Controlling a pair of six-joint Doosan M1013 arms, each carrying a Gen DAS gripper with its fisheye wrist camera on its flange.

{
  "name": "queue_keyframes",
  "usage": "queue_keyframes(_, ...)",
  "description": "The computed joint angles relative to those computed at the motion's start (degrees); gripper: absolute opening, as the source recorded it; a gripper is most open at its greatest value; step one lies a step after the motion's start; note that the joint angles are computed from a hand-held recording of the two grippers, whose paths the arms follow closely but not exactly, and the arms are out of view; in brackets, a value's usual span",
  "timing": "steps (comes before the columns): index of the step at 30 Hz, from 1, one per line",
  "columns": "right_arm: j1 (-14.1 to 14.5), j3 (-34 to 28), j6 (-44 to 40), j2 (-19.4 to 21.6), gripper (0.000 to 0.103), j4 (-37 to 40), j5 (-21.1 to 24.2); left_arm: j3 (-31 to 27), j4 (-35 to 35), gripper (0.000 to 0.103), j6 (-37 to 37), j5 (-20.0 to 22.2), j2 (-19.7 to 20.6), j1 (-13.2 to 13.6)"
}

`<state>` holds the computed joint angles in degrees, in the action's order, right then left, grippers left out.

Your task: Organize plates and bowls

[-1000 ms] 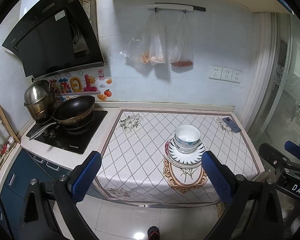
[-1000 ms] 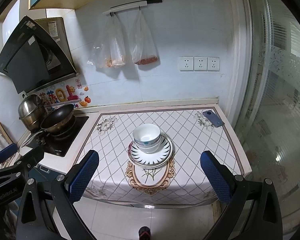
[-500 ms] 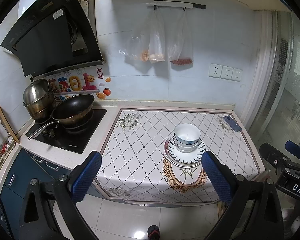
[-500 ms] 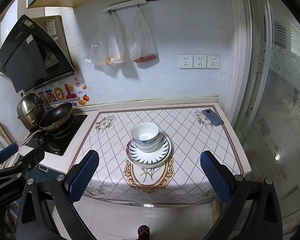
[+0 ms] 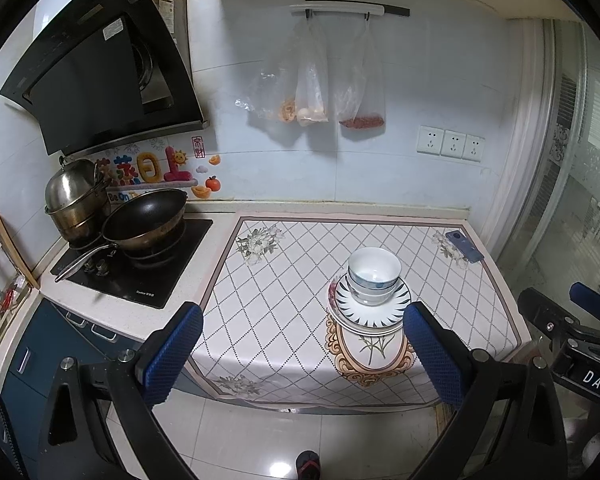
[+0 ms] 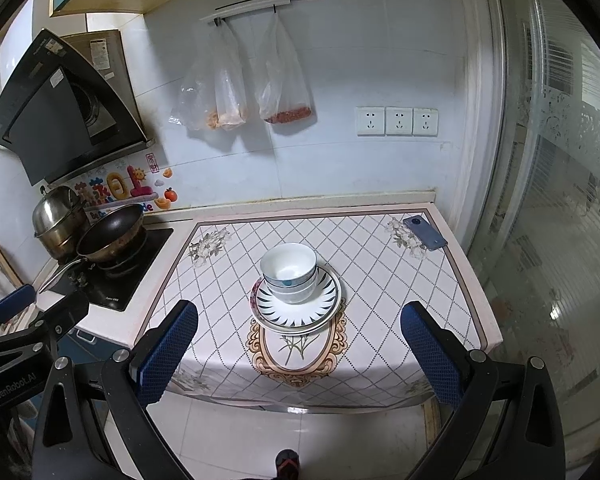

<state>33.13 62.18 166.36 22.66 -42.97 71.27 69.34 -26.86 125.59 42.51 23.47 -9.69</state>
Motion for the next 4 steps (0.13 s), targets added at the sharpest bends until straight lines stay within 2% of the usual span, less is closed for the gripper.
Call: queue_keyframes(4,-0.07,-0.05,-0.24,0.07,0.103,0.3,-0.09,-0.32,0.12,0.103,-0.04,-0.09,0.32,-0.04)
